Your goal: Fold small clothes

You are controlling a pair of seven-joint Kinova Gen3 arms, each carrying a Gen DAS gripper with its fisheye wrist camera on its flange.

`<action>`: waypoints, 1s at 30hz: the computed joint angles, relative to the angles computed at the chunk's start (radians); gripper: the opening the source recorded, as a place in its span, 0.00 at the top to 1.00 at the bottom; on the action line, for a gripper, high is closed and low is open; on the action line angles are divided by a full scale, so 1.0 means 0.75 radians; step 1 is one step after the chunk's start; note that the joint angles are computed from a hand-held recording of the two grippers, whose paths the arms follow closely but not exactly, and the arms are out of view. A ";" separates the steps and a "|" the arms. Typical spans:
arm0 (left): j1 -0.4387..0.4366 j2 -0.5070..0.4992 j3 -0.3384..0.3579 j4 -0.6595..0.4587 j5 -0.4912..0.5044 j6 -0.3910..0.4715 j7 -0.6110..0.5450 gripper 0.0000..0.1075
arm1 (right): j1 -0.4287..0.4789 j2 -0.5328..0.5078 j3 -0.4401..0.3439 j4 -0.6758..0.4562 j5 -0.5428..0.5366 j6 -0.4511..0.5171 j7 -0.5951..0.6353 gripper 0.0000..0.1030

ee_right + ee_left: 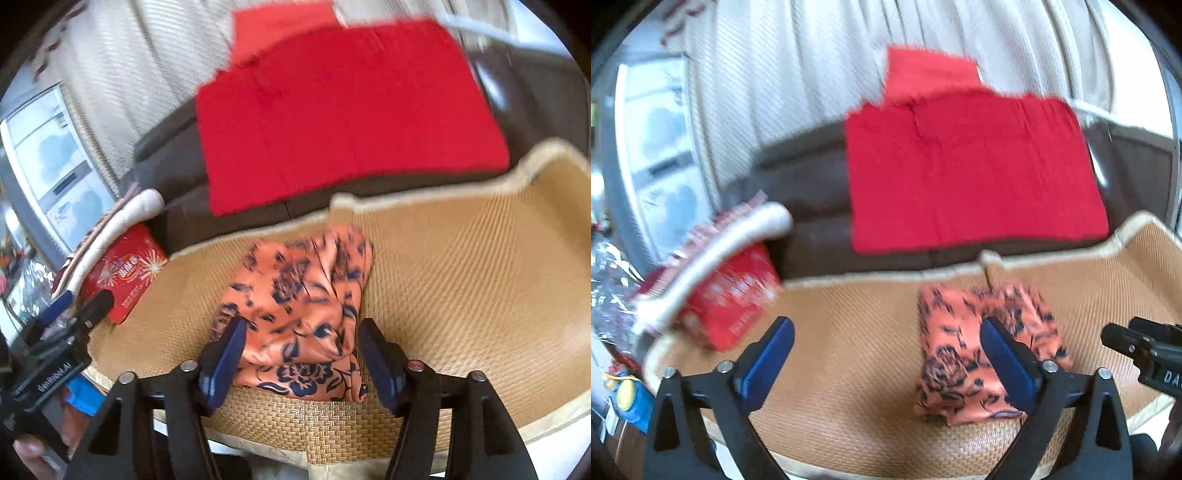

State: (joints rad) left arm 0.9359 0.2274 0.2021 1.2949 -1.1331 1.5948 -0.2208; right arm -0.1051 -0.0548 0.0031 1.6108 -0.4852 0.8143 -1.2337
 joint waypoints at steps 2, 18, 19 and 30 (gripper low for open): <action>0.045 -0.006 0.002 -0.018 -0.078 0.064 0.015 0.04 | -0.013 -0.079 -0.016 0.008 0.027 -0.013 -0.015 0.32; 0.316 -0.003 0.044 -0.219 -0.378 0.475 -0.002 0.04 | -0.137 -0.470 -0.138 -0.053 0.381 0.027 -0.391 0.28; 0.330 -0.003 0.043 -0.224 -0.390 0.486 -0.001 0.04 | -0.143 -0.479 -0.142 -0.057 0.391 0.032 -0.404 0.28; 0.419 -0.020 0.044 -0.246 -0.497 0.610 0.008 0.04 | -0.169 -0.511 -0.200 -0.076 0.462 0.058 -0.524 0.28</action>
State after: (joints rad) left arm 1.2504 0.2126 0.2351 1.1104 -1.5059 2.0525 -0.2147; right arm -0.2322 -0.4379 -0.1466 1.5535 -0.1389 0.8577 -1.6268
